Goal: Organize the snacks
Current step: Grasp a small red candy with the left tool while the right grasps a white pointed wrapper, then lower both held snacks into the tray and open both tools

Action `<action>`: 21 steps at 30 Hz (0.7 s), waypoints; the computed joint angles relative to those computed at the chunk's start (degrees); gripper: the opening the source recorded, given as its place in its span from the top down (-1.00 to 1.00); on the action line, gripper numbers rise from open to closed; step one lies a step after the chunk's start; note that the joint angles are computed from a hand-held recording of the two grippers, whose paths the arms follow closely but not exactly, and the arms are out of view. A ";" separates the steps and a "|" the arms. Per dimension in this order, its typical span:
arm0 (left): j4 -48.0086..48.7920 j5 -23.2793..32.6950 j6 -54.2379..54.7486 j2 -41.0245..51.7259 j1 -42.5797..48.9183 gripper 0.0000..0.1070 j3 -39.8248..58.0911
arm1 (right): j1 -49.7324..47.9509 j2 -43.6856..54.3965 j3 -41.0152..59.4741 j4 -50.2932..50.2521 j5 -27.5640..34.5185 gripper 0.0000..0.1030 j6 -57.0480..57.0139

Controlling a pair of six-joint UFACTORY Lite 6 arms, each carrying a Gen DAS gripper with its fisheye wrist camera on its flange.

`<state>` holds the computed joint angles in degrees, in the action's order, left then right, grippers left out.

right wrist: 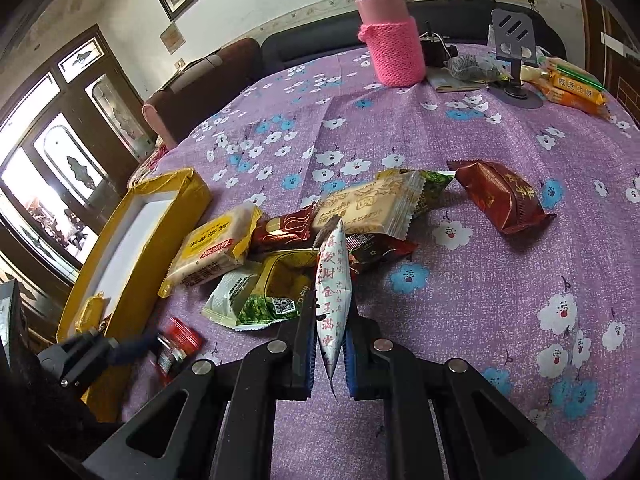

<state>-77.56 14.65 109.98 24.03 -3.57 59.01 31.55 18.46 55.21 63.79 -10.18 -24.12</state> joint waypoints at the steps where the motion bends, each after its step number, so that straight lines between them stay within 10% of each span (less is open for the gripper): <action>1: -1.23 0.33 1.35 -0.47 0.32 0.56 -0.65 | -0.03 -0.15 -0.17 -0.59 -0.09 0.77 0.72; 12: 9.10 18.24 -8.99 -8.09 16.33 0.56 0.56 | 5.50 -7.06 -4.39 10.06 -5.43 0.78 -5.44; 21: 13.78 21.02 -17.02 7.44 31.18 0.56 19.21 | 18.43 2.80 18.01 44.18 -7.45 0.79 -43.14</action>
<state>-63.78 35.67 92.96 31.48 27.61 78.22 49.98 21.26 73.23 107.98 -17.63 -67.26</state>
